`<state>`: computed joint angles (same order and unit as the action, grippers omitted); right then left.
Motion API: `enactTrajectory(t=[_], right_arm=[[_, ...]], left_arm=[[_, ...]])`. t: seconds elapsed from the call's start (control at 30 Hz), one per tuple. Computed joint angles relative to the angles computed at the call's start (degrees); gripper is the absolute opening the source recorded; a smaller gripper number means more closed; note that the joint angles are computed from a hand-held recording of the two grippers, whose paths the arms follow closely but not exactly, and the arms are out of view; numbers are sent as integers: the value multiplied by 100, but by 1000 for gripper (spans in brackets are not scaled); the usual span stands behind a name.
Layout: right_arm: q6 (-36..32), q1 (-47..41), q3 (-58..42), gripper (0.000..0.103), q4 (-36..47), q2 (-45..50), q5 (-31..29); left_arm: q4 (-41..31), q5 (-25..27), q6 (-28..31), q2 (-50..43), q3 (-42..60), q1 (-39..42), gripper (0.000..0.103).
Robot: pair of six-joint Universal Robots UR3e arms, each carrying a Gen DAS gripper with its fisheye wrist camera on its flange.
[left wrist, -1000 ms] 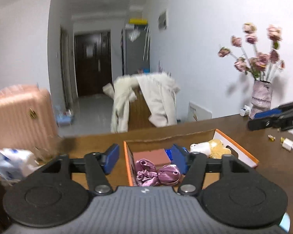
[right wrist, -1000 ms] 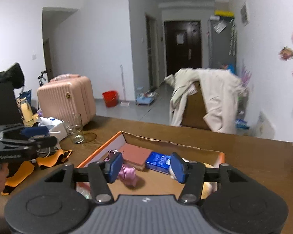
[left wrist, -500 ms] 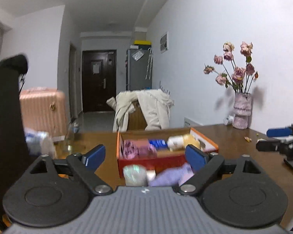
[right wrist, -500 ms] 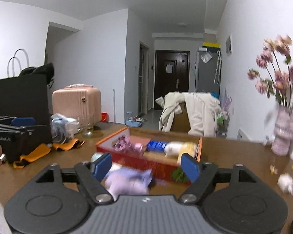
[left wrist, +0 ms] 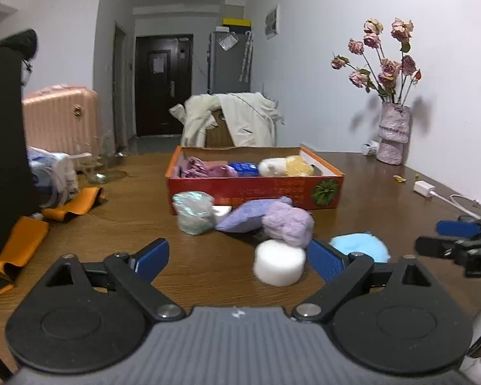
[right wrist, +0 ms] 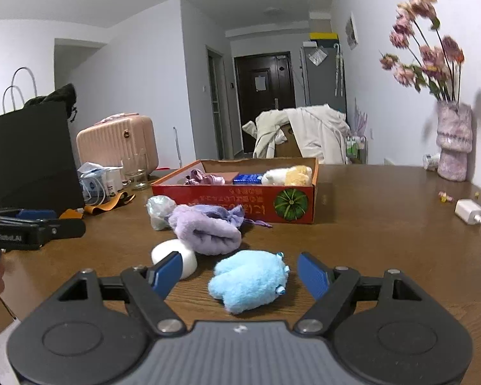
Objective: Organize soft objects
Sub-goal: 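Withdraw both grippers from the box back toward the pile, then close both grippers together on the light-blue fluffy plush, then carry the light-blue plush into the box and open both grippers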
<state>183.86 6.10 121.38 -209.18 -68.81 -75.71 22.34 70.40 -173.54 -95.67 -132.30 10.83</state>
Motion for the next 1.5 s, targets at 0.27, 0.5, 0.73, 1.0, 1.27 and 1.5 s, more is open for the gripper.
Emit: enactTrajectory(t=[0.27,0.5,0.73,1.0,1.27,1.5], right_arm=[[602,-441,-1052,60,690,1038,514],[890,-790,-1869,45,1013,1775,1386],[1054,-925,-2243,36,1140,2077,1788],[1234,-1085,-2166,34,1096,2074,2087],[1417,-1157,-1784,34,750,1730,2039],[1302,-1074,-3549,34,1681,1956,2100]], left_arm=[[-1329,-495,-125,-1403,1697,-913,74],[-2465,-979,-660,-2641,3310,-1155,49],[-2627,-1301,-858,-3011,3736,-1086,38],[-2611,-1584,-1168,-2958,3686,-971,34],[-2401,-1746,-1304,-2832,3675,-999,34],[-3199,-1865,-1270,-3162,5405,-879,34]])
